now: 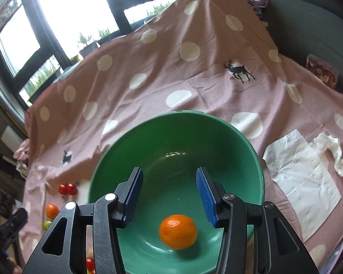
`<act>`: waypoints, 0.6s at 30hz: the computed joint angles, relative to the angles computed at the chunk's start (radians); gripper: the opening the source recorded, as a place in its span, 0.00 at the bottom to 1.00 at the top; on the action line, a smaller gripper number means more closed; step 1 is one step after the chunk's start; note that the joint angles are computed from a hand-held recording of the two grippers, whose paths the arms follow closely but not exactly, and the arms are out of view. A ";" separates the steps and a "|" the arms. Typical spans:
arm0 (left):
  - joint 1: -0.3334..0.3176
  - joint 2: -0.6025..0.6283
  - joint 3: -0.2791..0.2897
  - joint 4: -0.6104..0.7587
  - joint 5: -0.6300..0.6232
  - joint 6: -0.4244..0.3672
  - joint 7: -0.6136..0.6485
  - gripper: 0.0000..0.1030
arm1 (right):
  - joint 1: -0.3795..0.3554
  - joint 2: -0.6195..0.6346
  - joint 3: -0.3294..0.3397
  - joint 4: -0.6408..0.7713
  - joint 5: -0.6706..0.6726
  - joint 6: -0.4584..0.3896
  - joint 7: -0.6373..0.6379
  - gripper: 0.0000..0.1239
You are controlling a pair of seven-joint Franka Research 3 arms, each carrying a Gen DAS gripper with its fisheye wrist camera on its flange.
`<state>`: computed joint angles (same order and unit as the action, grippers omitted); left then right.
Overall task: Organize fruits
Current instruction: 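Withdraw the right gripper from the bowl toward the second orange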
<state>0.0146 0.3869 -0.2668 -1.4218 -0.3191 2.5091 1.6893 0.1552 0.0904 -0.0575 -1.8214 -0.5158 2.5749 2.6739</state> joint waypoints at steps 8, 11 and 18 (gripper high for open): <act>0.024 0.017 0.074 -0.019 0.095 0.006 -0.162 0.66 | 0.039 0.061 -0.009 0.077 -0.074 -0.156 -0.011 0.40; 0.040 0.020 0.071 -0.025 0.107 0.006 -0.184 0.66 | 0.053 0.072 -0.015 0.095 -0.118 -0.192 0.013 0.40; 0.054 0.023 0.064 -0.025 0.135 -0.025 -0.221 0.66 | 0.070 0.073 -0.014 0.117 -0.173 -0.285 0.030 0.40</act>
<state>0.0682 0.4100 -0.2032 -1.4464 -0.1840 2.4845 1.4682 0.2247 0.1632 -0.0716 -1.7041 -0.6884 2.2904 2.7043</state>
